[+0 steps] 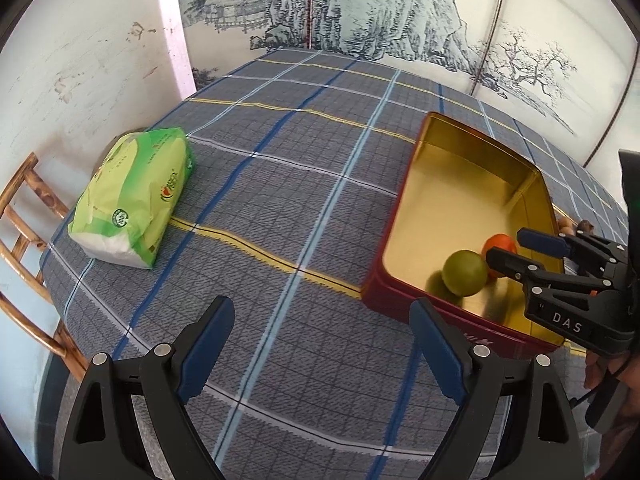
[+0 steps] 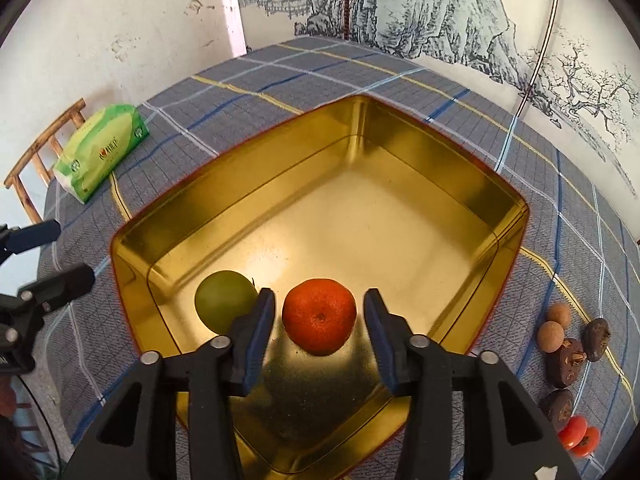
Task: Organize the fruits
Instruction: 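Carry the tangerine into the tin with the right gripper and release it, then grasp a second tangerine with the left gripper while the right gripper grasps a large orange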
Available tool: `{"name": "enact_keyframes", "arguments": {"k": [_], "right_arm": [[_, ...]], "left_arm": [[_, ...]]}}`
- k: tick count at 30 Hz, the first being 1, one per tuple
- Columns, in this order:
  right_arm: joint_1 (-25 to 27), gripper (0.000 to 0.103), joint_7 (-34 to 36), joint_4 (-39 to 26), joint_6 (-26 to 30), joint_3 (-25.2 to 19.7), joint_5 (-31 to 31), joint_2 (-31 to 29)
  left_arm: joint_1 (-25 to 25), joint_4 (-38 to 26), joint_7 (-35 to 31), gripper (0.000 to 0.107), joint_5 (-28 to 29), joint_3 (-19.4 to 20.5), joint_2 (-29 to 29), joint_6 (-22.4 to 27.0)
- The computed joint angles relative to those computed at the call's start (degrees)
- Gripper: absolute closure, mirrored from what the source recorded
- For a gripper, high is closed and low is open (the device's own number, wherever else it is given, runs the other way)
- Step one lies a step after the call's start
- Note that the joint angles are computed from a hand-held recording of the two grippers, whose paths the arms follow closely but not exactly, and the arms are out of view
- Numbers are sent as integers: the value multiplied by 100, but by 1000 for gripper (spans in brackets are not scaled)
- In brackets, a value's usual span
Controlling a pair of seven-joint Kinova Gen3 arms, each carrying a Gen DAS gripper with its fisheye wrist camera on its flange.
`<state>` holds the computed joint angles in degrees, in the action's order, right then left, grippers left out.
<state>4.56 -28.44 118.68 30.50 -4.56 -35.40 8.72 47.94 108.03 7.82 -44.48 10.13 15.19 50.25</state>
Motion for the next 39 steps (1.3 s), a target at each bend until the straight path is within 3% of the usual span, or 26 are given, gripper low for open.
{"name": "enact_keyframes", "arguments": {"k": [6,12,19,25,32,39], "right_arm": [[370,54,778,60,399,147,-700,-266],[745,52,1687,246,1071,762,-1368,-651],[1352,51,2455,444,1425,1583,-1443,-951],[2027,48,2982,432,1419,2034,-1315,-723],[2867,48,3295,245,1535,1934,-1407,-131],[3326,48,3450,96,1590,1576,-1655,299]], "left_arm": [[121,-183,-51,18,-63,52,23,148],[322,-392,-62,18,-247,112,44,233],[537,-828,-411,18,-292,146,250,287],[698,-1384,-1004,18,-60,88,593,264],[974,-2151,-1814,18,322,-78,1094,271],[1239,-2986,-2567,18,727,-318,1626,342]]}}
